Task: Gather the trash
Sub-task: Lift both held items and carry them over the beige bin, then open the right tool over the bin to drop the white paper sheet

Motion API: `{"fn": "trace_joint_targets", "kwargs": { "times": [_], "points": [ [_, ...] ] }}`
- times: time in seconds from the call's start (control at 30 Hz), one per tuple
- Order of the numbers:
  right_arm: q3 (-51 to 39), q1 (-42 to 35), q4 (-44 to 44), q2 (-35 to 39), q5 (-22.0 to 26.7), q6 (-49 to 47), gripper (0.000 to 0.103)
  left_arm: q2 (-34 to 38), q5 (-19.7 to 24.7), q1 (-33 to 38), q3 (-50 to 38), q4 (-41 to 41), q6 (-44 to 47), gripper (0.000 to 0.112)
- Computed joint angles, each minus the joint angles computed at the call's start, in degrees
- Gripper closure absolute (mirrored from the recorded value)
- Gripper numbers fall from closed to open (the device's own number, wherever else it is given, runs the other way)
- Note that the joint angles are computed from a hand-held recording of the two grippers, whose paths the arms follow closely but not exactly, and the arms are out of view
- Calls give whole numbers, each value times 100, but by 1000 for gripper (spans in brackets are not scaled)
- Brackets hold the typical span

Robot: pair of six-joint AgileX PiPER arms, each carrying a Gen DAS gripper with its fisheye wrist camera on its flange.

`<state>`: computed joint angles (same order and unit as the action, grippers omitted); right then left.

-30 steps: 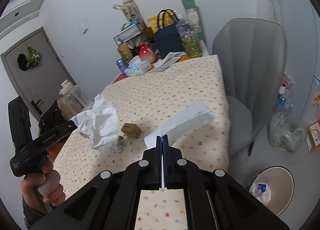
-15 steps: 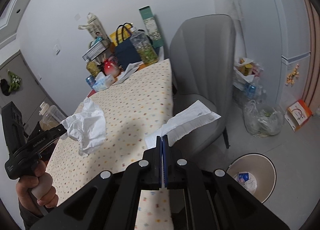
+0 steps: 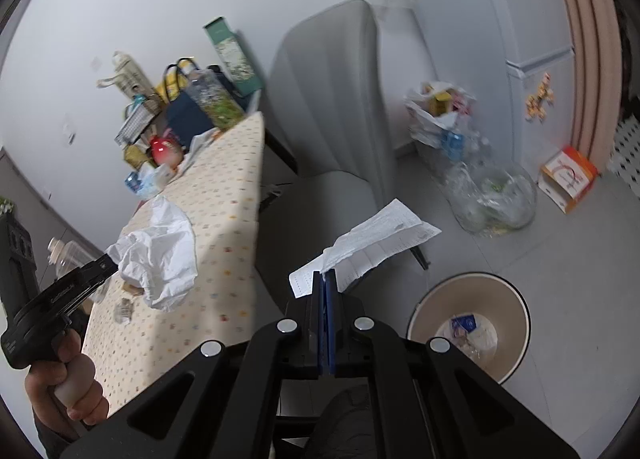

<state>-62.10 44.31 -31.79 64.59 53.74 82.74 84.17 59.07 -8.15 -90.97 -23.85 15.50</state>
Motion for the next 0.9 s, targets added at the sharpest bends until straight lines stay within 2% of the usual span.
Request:
{"fn": "trace_joint_targets", "kwargs": {
  "times": [0.53, 0.77, 0.9],
  "points": [
    [1820, -1646, 1196, -581, -1347, -750, 101, 581, -286, -1183, 35, 788, -707, 109],
    [2642, -2611, 2339, -452, -2171, -1840, 97, 754, -341, -1534, 61, 989, -868, 109],
    [3052, -2952, 2907, -513, -2420, -2323, 93, 836, -352, -1744, 48, 1133, -978, 109]
  ]
}}
